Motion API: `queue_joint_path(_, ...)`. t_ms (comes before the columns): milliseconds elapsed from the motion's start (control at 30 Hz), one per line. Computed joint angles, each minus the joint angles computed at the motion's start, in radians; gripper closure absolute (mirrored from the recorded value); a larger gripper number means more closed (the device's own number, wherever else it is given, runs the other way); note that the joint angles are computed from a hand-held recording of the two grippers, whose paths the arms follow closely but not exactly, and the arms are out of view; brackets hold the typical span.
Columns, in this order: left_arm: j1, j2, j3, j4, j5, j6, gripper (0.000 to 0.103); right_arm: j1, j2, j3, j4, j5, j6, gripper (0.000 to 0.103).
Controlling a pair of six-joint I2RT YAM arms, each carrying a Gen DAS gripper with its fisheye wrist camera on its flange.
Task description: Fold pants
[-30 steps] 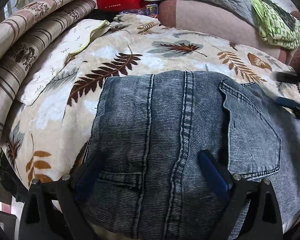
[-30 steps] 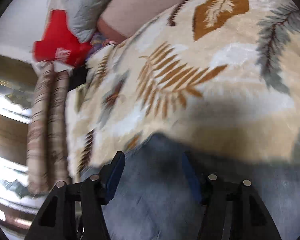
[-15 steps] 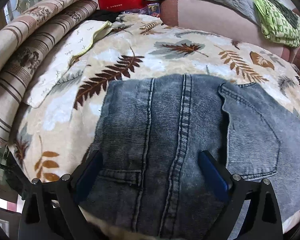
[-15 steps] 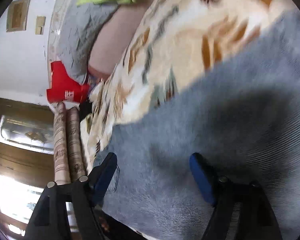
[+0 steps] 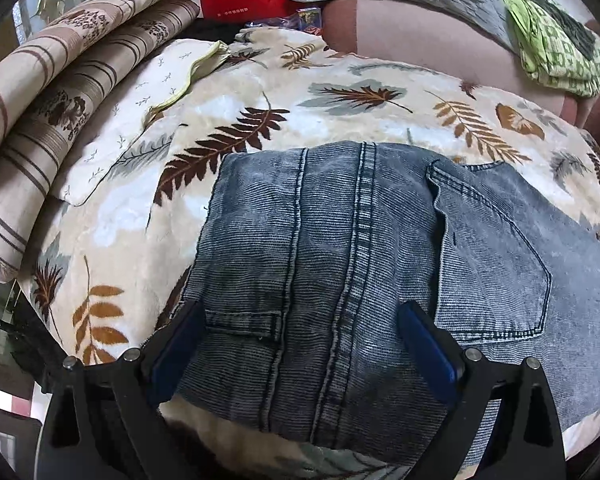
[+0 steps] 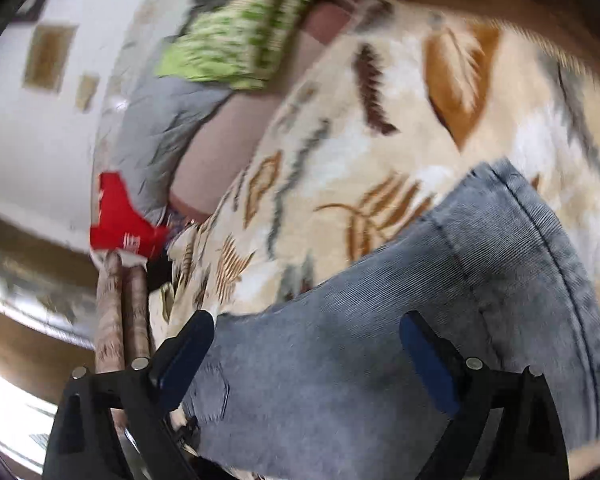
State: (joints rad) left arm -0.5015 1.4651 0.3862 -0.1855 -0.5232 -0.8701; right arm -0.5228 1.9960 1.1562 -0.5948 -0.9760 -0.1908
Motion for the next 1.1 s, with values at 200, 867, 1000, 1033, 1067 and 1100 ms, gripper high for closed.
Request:
queue_joint_path(200, -0.006, 0.001, -0.003, 0.016, 0.011, 0.005, 0.006, -0.045, -0.087, -0.176, -0.049, 0.072, -0.198, 0.004)
queue_joint_path(867, -0.236, 0.080, 0.262, -0.002, 0.051, 0.004, 0.006, -0.502, -0.006, -0.113, -0.283, 0.006, -0.329, 0.001)
queue_joint_path(1000, -0.309, 0.221, 0.399, 0.003, 0.068, 0.031, 0.006, -0.452, 0.098, -0.015, -0.312, -0.045, -0.309, 0.002)
queue_joint_path(1033, -0.319, 0.250, 0.428, -0.001, 0.081, 0.034, 0.006, -0.435, 0.106, -0.010, -0.289, -0.042, -0.288, 0.003)
queue_joint_path(1067, -0.332, 0.280, 0.455, -0.001, 0.095, 0.037, 0.006, -0.400, 0.089, -0.046, -0.172, 0.004, -0.180, 0.006)
queue_joint_path(1100, -0.338, 0.290, 0.463, -0.002, 0.100, 0.037, 0.006, -0.379, 0.096, -0.057, -0.111, 0.037, -0.115, 0.012)
